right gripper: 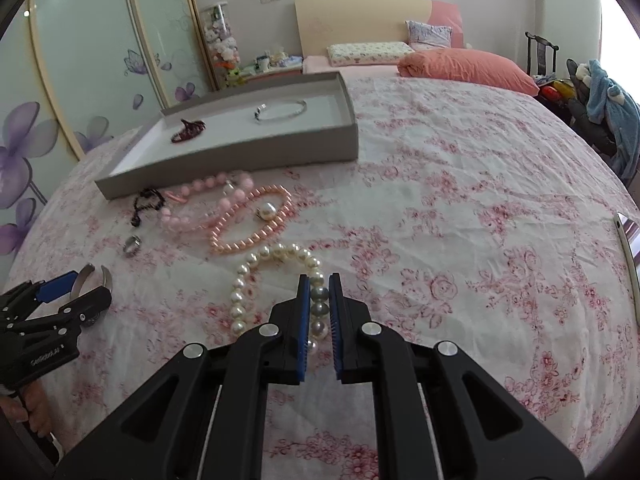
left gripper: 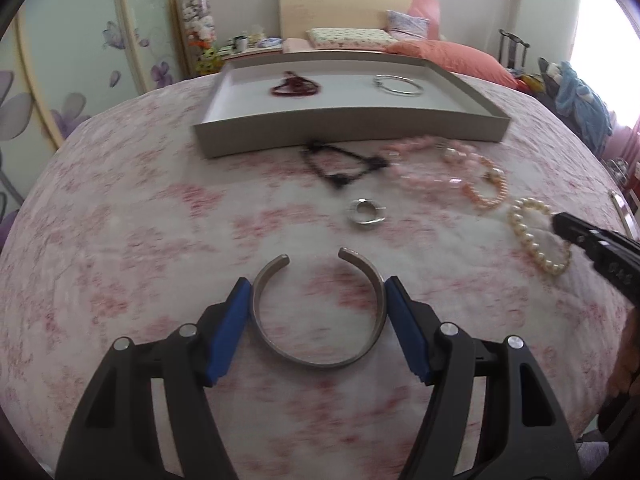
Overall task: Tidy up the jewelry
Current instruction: 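Carry the pearl bracelet and silver cuff into the tray and open both tools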
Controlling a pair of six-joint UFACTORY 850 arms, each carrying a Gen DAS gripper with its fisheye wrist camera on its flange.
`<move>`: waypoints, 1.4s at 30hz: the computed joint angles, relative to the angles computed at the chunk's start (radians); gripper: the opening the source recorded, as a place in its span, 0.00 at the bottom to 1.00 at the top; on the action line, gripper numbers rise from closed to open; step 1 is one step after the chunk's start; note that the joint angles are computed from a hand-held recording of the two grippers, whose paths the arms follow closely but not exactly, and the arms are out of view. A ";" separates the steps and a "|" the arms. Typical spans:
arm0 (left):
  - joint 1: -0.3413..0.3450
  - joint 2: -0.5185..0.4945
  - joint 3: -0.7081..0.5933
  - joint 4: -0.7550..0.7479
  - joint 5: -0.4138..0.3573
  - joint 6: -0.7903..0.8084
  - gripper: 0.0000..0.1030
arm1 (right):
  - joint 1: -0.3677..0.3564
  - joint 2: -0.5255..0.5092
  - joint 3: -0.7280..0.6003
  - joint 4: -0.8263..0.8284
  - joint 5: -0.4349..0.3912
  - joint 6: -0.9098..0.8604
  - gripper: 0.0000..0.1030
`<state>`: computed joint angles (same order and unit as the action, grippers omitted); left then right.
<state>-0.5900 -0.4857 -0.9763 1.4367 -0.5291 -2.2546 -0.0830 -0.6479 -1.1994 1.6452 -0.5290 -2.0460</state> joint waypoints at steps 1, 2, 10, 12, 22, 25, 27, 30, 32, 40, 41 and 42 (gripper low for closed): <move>0.005 0.007 0.010 0.000 -0.005 -0.008 0.64 | -0.002 0.005 0.003 0.008 -0.014 -0.007 0.10; 0.011 0.017 0.024 -0.001 -0.010 -0.020 0.64 | -0.003 0.009 0.006 0.013 -0.023 -0.011 0.10; 0.033 0.071 0.086 0.025 -0.033 -0.099 0.64 | -0.006 0.052 0.034 0.039 -0.103 -0.049 0.10; 0.032 0.082 0.096 0.034 -0.040 -0.114 0.64 | -0.005 0.059 0.040 0.039 -0.115 -0.053 0.10; 0.000 0.125 0.123 0.100 -0.119 -0.209 0.64 | -0.007 0.096 0.069 0.033 -0.193 -0.063 0.10; -0.016 0.133 0.124 0.112 -0.156 -0.220 0.64 | -0.008 0.105 0.076 0.035 -0.212 -0.068 0.10; -0.027 0.139 0.123 0.122 -0.177 -0.225 0.64 | -0.009 0.112 0.081 0.036 -0.223 -0.073 0.10; -0.039 0.147 0.122 0.137 -0.203 -0.227 0.64 | -0.011 0.120 0.088 0.040 -0.238 -0.081 0.10; -0.053 0.150 0.120 0.143 -0.237 -0.226 0.64 | -0.012 0.127 0.093 0.043 -0.247 -0.086 0.10; -0.096 0.170 0.117 0.169 -0.347 -0.230 0.64 | -0.014 0.150 0.108 0.079 -0.278 -0.120 0.10; -0.098 0.174 0.117 0.174 -0.354 -0.229 0.64 | -0.012 0.152 0.109 0.088 -0.280 -0.127 0.10; -0.100 0.176 0.116 0.177 -0.359 -0.230 0.64 | -0.012 0.155 0.111 0.096 -0.284 -0.135 0.10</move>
